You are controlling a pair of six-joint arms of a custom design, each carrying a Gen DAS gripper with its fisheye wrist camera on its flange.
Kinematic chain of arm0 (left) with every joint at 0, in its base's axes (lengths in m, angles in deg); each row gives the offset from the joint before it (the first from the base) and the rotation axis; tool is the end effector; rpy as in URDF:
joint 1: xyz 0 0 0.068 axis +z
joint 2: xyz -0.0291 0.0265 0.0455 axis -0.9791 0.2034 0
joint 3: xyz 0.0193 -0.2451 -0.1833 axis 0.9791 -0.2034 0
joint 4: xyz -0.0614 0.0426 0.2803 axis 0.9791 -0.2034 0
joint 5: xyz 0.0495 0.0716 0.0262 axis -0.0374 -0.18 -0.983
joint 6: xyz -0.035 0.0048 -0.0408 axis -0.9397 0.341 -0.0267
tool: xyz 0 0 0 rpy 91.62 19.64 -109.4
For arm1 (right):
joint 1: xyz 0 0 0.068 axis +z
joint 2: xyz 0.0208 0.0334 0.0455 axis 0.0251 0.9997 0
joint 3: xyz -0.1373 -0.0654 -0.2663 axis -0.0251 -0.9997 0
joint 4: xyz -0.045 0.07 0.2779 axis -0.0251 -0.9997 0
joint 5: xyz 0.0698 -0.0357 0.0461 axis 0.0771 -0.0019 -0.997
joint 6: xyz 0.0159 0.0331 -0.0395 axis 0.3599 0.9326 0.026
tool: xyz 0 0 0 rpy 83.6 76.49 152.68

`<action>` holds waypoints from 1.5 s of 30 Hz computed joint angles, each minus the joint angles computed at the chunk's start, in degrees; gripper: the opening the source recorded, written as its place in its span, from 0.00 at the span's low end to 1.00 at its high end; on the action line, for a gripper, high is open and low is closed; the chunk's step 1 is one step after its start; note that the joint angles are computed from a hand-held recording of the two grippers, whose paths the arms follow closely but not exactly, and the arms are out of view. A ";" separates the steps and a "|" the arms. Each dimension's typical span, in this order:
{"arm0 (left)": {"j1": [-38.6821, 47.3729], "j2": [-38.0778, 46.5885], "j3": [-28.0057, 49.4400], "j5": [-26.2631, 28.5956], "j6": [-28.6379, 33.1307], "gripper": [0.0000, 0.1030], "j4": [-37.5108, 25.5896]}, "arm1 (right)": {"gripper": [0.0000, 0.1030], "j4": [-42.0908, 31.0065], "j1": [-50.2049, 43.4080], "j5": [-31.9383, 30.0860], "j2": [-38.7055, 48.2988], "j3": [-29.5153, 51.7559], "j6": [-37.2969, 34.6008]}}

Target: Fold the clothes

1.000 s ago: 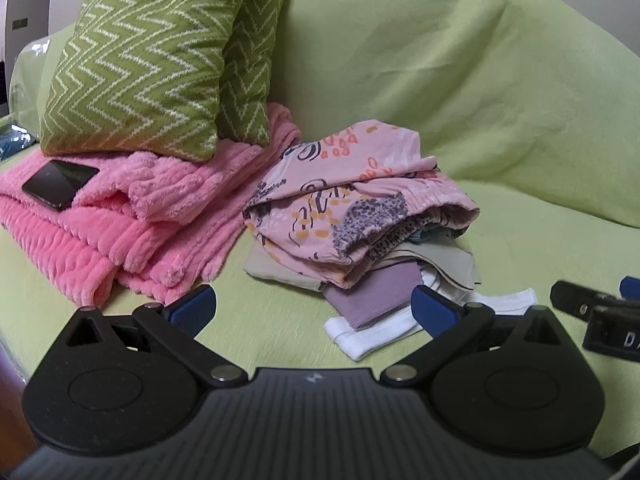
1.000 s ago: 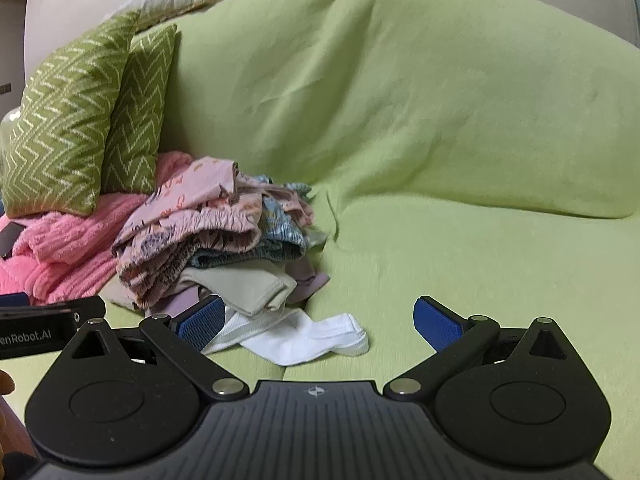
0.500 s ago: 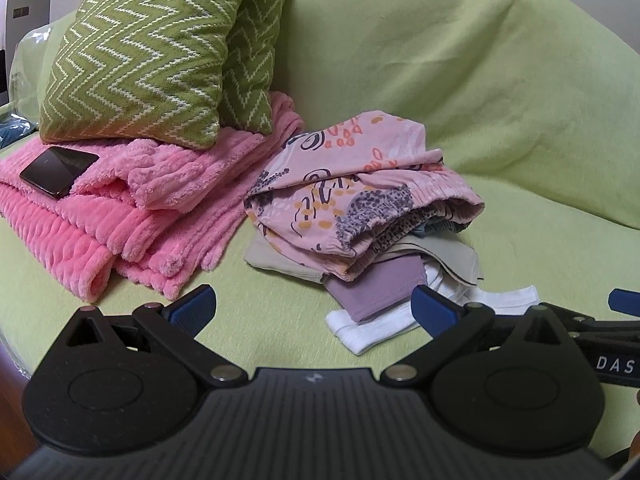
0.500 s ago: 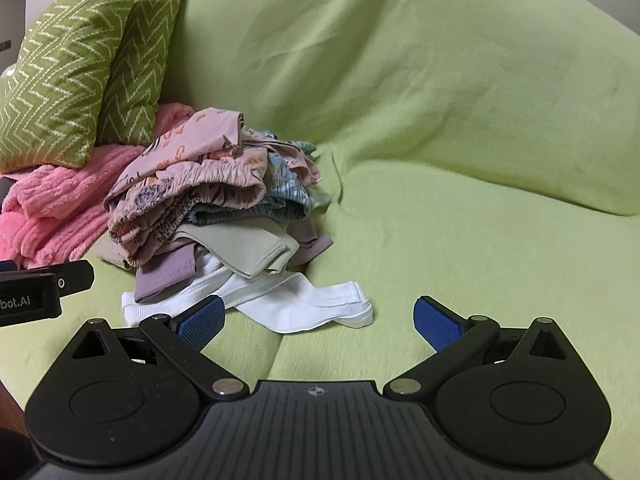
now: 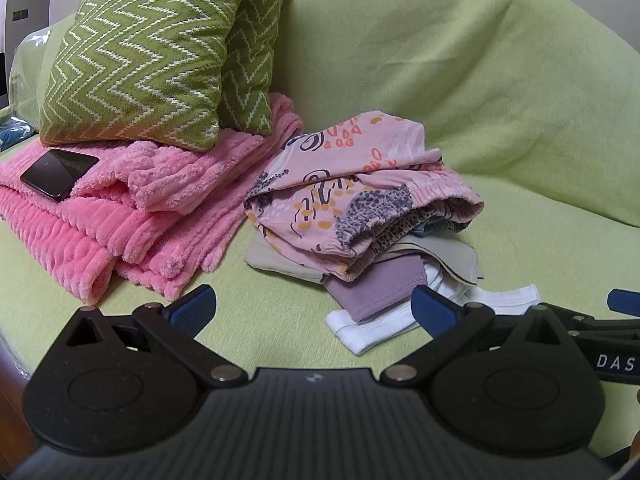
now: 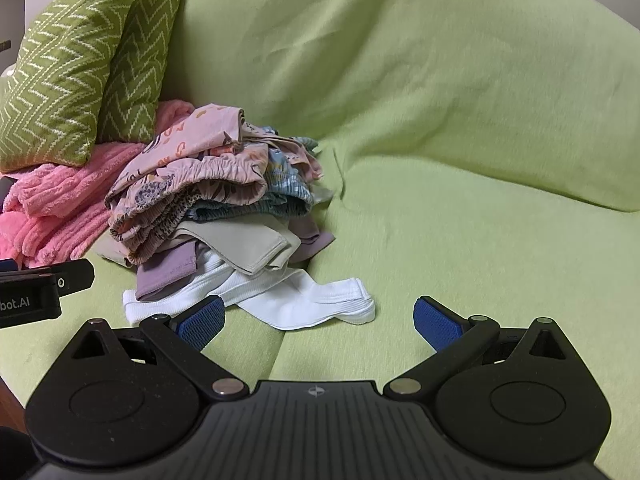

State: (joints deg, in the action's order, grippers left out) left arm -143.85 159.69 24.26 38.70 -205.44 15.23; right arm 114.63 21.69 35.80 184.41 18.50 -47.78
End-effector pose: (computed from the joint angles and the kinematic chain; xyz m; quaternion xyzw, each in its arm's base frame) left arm 0.1413 -0.2525 0.0715 -0.4628 0.7502 0.2203 0.4176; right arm 0.3301 0.1433 0.0350 -0.4770 0.7571 0.2442 0.3737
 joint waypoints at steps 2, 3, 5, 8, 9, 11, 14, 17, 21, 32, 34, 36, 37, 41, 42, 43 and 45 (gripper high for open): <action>0.22 0.46 0.42 -0.05 -0.15 0.99 -0.15 | 1.00 -0.19 0.07 0.12 -0.12 0.03 0.07; 0.24 0.43 0.38 -0.08 -0.10 0.99 -0.06 | 1.00 -0.21 0.10 0.16 -0.15 0.01 0.04; 0.22 0.34 0.28 -0.11 -0.07 0.99 0.14 | 1.00 -0.09 0.17 0.26 -0.23 -0.14 0.04; 0.25 0.25 0.15 -0.12 -0.11 0.99 0.30 | 1.00 -0.02 0.26 0.39 -0.25 -0.21 -0.06; 0.25 0.25 0.15 -0.12 -0.11 0.99 0.30 | 1.00 0.00 0.28 0.41 -0.24 -0.23 -0.14; 0.20 0.27 0.17 -0.03 -0.24 0.99 0.22 | 1.00 0.08 0.30 0.43 -0.24 -0.29 -0.24; 0.17 0.22 0.09 0.00 -0.29 0.99 0.26 | 1.00 0.05 0.29 0.41 -0.23 -0.30 -0.41; 0.19 0.13 -0.02 0.03 -0.26 0.99 0.42 | 1.00 0.07 0.35 0.48 -0.25 -0.33 -0.49; 0.11 -0.04 -0.27 0.10 -0.45 0.99 0.51 | 1.00 -0.01 0.39 0.48 -0.29 -0.32 -0.58; 0.36 -0.02 -0.13 0.18 -0.42 0.99 0.59 | 1.00 -0.07 0.56 0.73 -0.51 -0.46 -0.83; 0.38 -0.05 -0.16 0.15 -0.44 0.99 0.64 | 1.00 -0.08 0.60 0.77 -0.56 -0.48 -0.86; 0.34 0.02 -0.09 0.21 -0.58 0.99 0.56 | 1.00 -0.04 0.60 0.77 -0.58 -0.51 -0.89; 0.37 0.01 -0.09 0.21 -0.56 0.99 0.64 | 1.00 -0.04 0.60 0.77 -0.58 -0.51 -0.89; 0.46 -0.03 -0.19 0.19 -0.46 0.99 0.75 | 1.00 -0.03 0.60 0.81 -0.63 -0.58 -0.94; 0.51 -0.02 -0.18 0.17 -0.40 0.99 0.79 | 1.00 -0.03 0.60 0.81 -0.63 -0.58 -0.94; 0.57 0.00 -0.17 0.14 -0.34 0.99 0.83 | 1.00 -0.24 0.62 0.80 -0.67 -0.48 -0.87; 0.68 0.04 -0.13 0.09 -0.22 0.99 0.90 | 1.00 -0.37 0.64 0.80 -0.69 -0.41 -0.85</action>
